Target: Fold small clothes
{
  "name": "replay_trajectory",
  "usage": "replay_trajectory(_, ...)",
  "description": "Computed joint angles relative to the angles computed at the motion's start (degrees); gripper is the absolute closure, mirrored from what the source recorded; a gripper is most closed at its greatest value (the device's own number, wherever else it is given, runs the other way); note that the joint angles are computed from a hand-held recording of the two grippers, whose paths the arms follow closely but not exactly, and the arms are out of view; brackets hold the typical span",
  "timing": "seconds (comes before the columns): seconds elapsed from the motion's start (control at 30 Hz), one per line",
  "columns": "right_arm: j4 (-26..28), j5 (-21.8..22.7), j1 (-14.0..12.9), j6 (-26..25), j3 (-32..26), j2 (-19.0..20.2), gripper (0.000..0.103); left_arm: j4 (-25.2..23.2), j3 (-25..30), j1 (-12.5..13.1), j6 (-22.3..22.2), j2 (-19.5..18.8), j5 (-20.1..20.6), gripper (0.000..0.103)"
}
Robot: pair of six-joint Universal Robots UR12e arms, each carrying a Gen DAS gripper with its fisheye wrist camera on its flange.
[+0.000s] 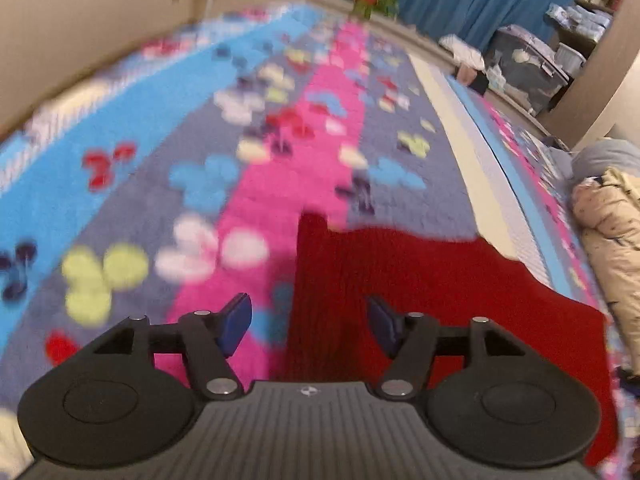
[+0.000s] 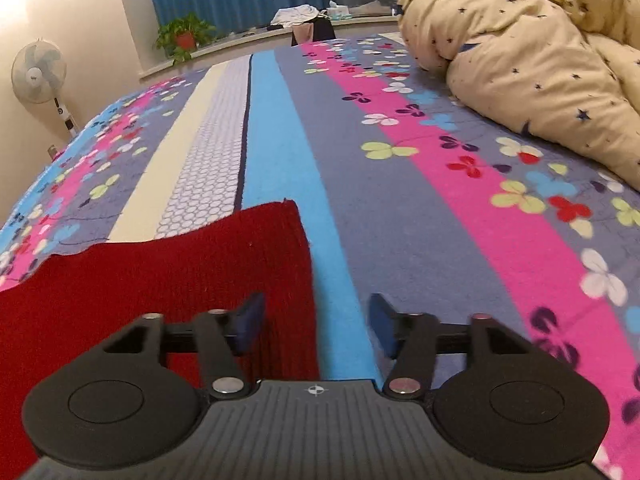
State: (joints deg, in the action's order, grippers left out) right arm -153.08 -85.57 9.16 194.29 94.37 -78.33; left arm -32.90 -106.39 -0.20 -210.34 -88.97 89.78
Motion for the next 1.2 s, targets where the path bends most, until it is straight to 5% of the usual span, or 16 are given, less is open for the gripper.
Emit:
replay_trajectory(0.13, 6.8, 5.9, -1.3, -0.8, 1.8, -2.6, 0.036, -9.9, -1.1, 2.0, 0.0, 3.2, -7.8, 0.034)
replay_trajectory(0.43, 11.7, 11.0, -2.3, 1.0, 5.8, -6.8, 0.031, -15.0, -4.4, 2.8, 6.3, 7.9, -12.1, 0.039)
replay_trajectory(0.5, 11.5, 12.3, -2.3, 0.0, 6.6, -7.4, 0.04, -14.4, -4.9, 2.4, 7.2, 8.4, -12.6, 0.06)
replay_trajectory(0.53, 11.3, 13.7, -2.5, -0.8, 7.0, -7.7, 0.059, -13.2, -5.1, 2.3, 7.4, 8.4, -13.1, 0.086)
replay_trajectory(0.6, 9.3, 12.0, -1.9, -2.9, 7.5, -8.1, 0.087, -10.0, -5.7, 1.4, 7.3, 8.9, -11.0, 0.09)
replay_trajectory(0.77, -5.9, 16.4, -4.6, 8.3, 12.0, -10.7, 0.089, -1.5, -8.8, 1.6, 1.8, 12.2, -10.7, 0.091)
replay_trajectory(0.93, 8.7, 10.6, -2.8, 2.8, 9.5, -9.9, 0.089, -15.6, -4.8, -0.6, 3.6, 9.2, -5.6, 0.081)
replay_trajectory(1.03, 9.5, 7.3, -1.7, 2.4, 9.0, -9.7, 0.085, -10.9, -4.7, -3.5, 3.6, 9.3, 3.6, 0.072)
replay_trajectory(1.1, 7.5, 1.9, -0.2, 0.5, 9.5, -10.4, 0.071, -6.3, -5.1, -5.4, 6.5, 9.4, 8.8, 0.072)
replay_trajectory(1.2, 2.3, -2.7, 1.2, -2.6, 10.6, -11.0, 0.063, -2.6, -5.5, -6.4, 10.5, 9.2, 7.8, 0.072)
